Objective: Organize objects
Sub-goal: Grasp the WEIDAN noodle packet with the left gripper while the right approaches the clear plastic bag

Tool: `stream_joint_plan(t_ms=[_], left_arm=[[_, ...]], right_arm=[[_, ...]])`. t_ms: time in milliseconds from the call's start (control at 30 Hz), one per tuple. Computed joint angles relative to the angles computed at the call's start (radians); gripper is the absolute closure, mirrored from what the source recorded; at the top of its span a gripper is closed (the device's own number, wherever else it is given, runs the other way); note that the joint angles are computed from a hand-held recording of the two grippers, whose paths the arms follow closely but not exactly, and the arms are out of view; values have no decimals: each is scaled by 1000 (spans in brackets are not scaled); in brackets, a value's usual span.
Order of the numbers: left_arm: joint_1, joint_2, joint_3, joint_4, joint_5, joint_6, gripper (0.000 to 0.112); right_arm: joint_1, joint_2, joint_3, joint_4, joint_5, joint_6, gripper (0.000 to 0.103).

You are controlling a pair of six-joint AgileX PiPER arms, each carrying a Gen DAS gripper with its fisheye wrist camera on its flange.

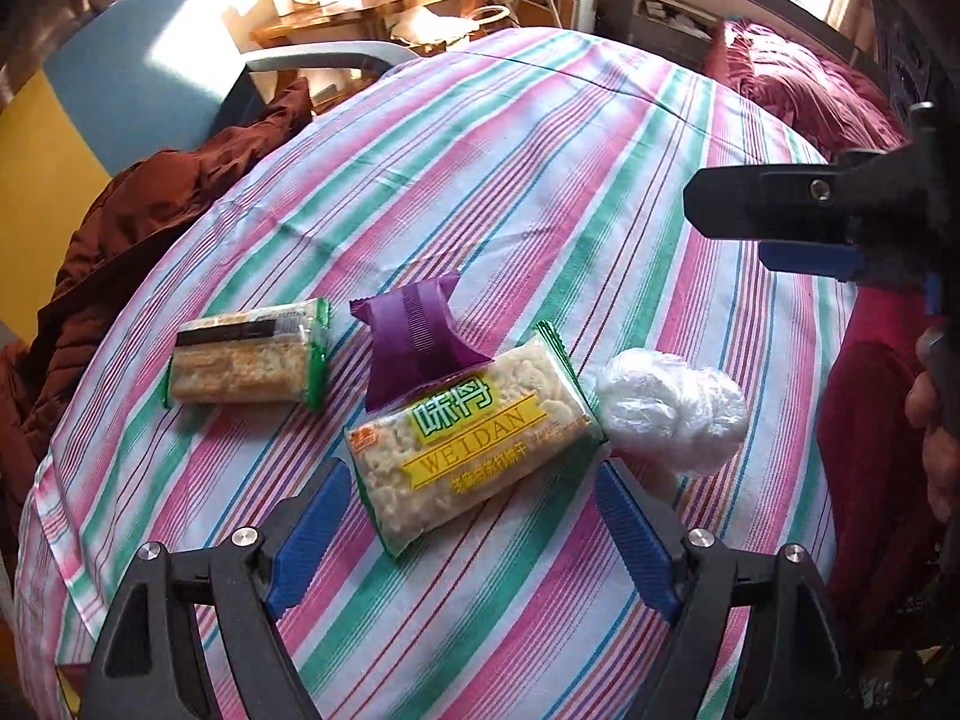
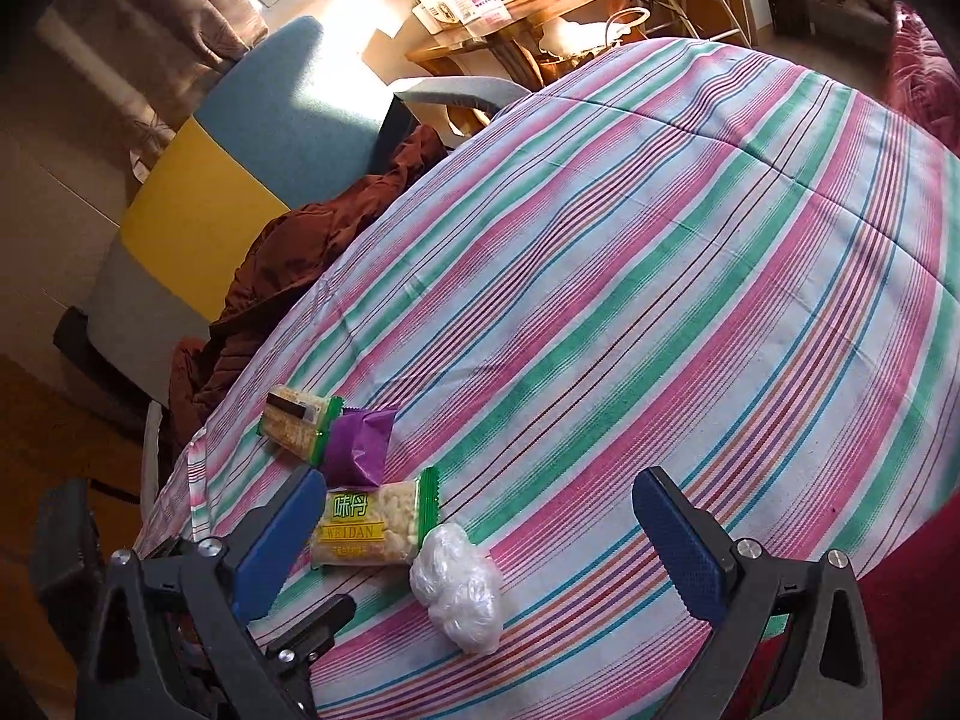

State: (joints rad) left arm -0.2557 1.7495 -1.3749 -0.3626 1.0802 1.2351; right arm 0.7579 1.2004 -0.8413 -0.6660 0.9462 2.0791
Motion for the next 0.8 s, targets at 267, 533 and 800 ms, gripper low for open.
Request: stream_joint_plan(t_ms=[267, 533, 800], left_arm=[[-35, 106, -80, 6, 5, -4, 25], [1, 46, 3, -40, -31, -17, 40], [124, -57, 144, -32, 78, 45, 50]], right_arm=[[-49, 12, 8, 50, -72, -67, 0], [-76, 21, 11, 77, -85, -94, 0], [-77, 23, 5, 92, -80, -111, 0]])
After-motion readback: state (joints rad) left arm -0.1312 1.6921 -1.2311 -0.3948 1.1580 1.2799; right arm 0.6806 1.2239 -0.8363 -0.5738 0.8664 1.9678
